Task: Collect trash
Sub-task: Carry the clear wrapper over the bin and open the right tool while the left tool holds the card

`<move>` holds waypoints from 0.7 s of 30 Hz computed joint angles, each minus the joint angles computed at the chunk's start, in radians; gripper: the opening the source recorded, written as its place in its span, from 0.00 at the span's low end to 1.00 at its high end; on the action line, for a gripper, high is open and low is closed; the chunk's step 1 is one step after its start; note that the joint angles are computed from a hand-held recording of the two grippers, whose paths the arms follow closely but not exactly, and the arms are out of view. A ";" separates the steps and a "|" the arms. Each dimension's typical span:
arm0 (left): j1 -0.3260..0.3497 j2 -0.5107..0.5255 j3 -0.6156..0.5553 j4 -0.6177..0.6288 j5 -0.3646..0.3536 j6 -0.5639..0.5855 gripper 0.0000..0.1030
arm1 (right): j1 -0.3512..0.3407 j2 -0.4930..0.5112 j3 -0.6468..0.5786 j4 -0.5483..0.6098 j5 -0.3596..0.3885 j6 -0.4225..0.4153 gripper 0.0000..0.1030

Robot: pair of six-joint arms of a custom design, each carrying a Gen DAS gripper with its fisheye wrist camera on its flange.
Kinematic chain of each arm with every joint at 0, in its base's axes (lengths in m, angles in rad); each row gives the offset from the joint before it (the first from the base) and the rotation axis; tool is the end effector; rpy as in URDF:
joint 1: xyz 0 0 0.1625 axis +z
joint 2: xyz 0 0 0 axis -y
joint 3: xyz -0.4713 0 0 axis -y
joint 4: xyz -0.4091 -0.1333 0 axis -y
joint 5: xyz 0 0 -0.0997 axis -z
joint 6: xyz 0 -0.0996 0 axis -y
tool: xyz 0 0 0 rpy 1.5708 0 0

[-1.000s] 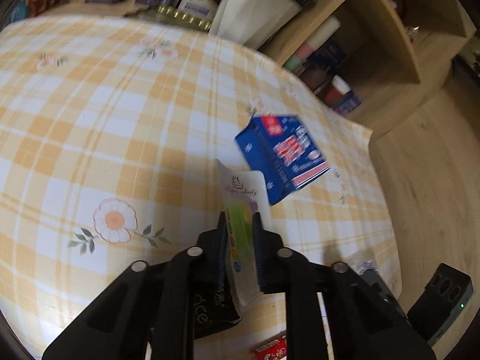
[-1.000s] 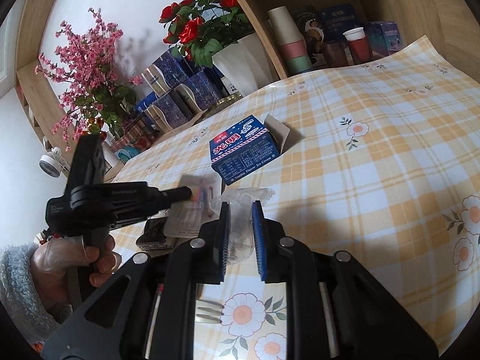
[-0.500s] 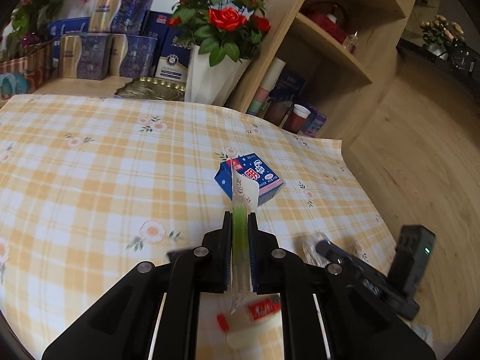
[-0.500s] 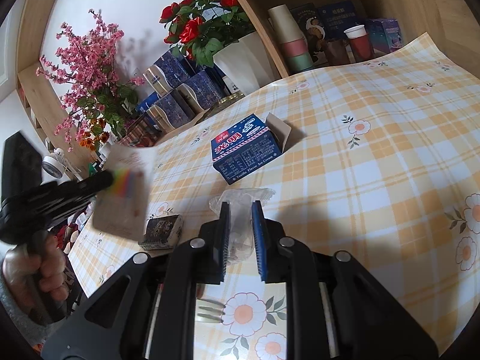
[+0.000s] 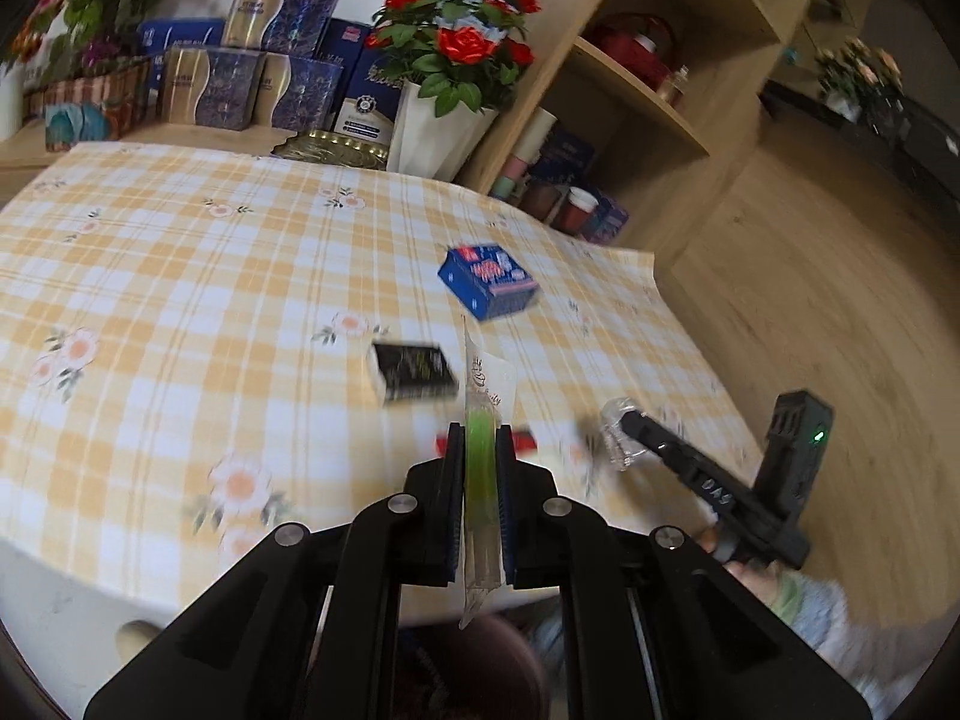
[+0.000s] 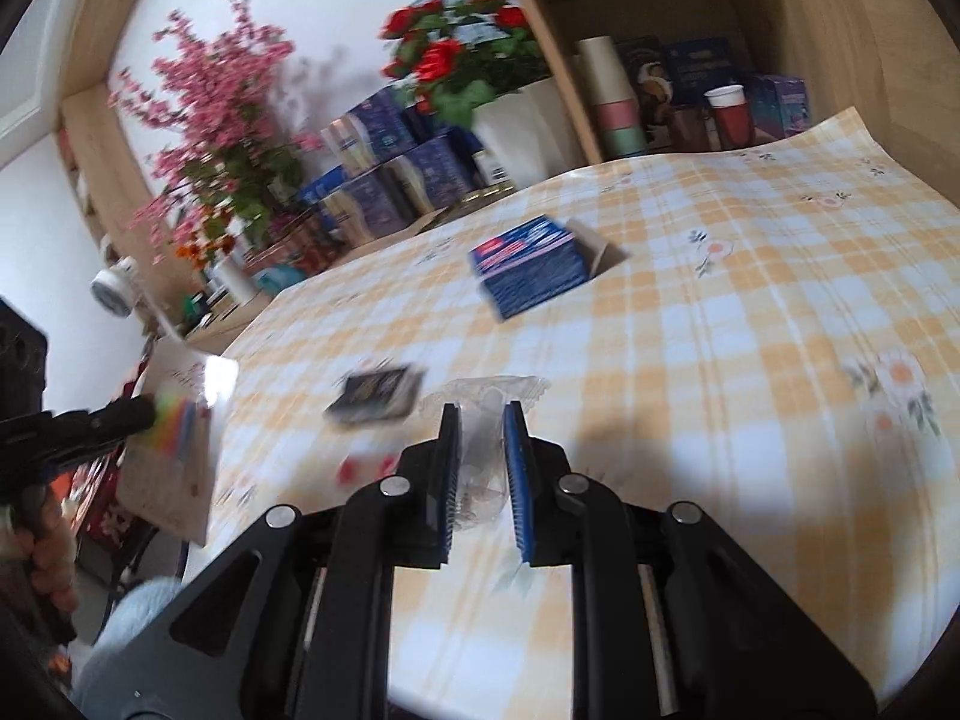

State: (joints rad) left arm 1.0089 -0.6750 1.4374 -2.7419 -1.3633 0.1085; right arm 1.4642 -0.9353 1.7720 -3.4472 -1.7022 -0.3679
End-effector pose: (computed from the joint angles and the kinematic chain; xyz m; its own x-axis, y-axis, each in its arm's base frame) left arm -0.2929 -0.7539 0.1247 -0.8136 0.5335 -0.2310 0.5804 0.7230 -0.3746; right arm 0.0462 -0.6983 0.2740 -0.9280 0.0221 0.3720 -0.2999 0.5482 -0.7807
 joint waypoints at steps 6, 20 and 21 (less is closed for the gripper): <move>-0.013 -0.089 0.171 -0.070 -0.006 -0.028 0.10 | 0.022 -0.052 0.120 0.046 0.002 0.014 0.18; -0.013 -0.182 0.364 -0.200 -0.006 -0.045 0.10 | 0.082 0.012 0.194 0.275 -0.172 -0.030 0.18; -0.012 -0.186 0.373 -0.207 -0.005 -0.044 0.10 | 0.080 0.023 0.185 0.303 -0.197 -0.024 0.18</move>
